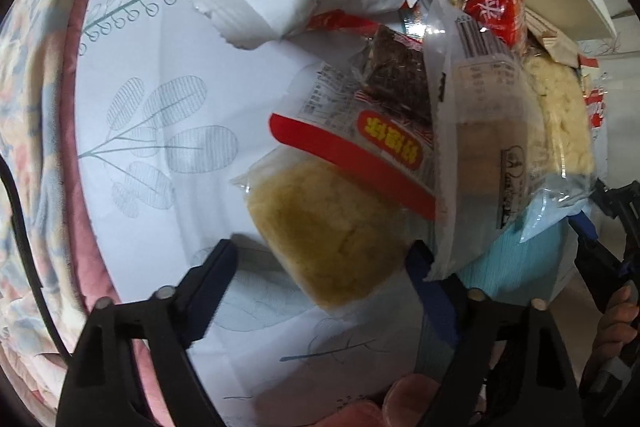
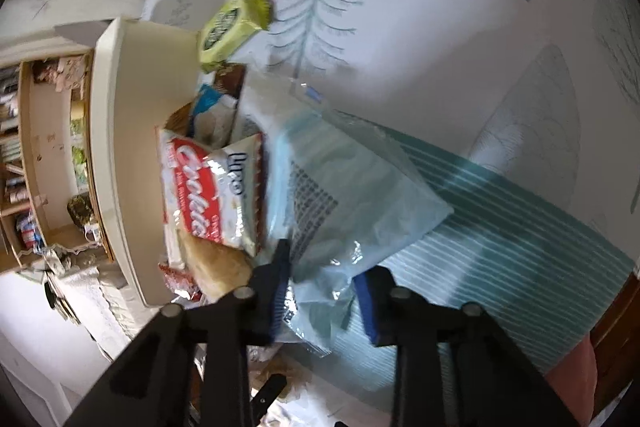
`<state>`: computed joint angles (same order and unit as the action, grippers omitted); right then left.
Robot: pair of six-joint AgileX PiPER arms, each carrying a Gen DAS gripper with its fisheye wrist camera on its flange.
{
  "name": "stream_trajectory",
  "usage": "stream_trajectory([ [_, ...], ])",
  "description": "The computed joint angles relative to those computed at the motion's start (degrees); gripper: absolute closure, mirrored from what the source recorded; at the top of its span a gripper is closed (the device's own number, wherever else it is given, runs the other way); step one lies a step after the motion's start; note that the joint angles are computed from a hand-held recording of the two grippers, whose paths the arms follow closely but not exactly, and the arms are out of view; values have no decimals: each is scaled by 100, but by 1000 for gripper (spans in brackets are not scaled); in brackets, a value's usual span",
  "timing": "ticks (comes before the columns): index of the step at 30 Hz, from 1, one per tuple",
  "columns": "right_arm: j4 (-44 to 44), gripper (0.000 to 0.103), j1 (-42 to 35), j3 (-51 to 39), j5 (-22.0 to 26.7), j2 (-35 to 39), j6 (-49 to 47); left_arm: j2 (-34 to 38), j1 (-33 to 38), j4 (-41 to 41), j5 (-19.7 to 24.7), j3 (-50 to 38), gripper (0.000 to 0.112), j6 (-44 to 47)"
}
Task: Organize snacks
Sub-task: 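Grasp the clear bag of puffed snacks with the left tool while the right tool grasps the blue-white pack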
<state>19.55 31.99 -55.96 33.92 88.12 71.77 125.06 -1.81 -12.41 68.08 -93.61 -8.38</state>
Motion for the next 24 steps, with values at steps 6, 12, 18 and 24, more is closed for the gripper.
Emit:
stream_trajectory([
  [6, -634, 84, 139, -296, 515, -101, 433, -158, -5, -229, -147, 104, 55, 175],
  [12, -1042, 84, 273, -572, 1154, -312, 856, -372, 281, -461, -312, 510, 71, 459],
  [18, -1376, 85, 445, -836, 1795, -642, 1094, -684, 585, -586, -425, 946, 75, 749],
  [24, -1626, 87, 635, -1121, 2242, -1016, 1123, -1270, 960, -743, -565, 1712, 75, 1130],
])
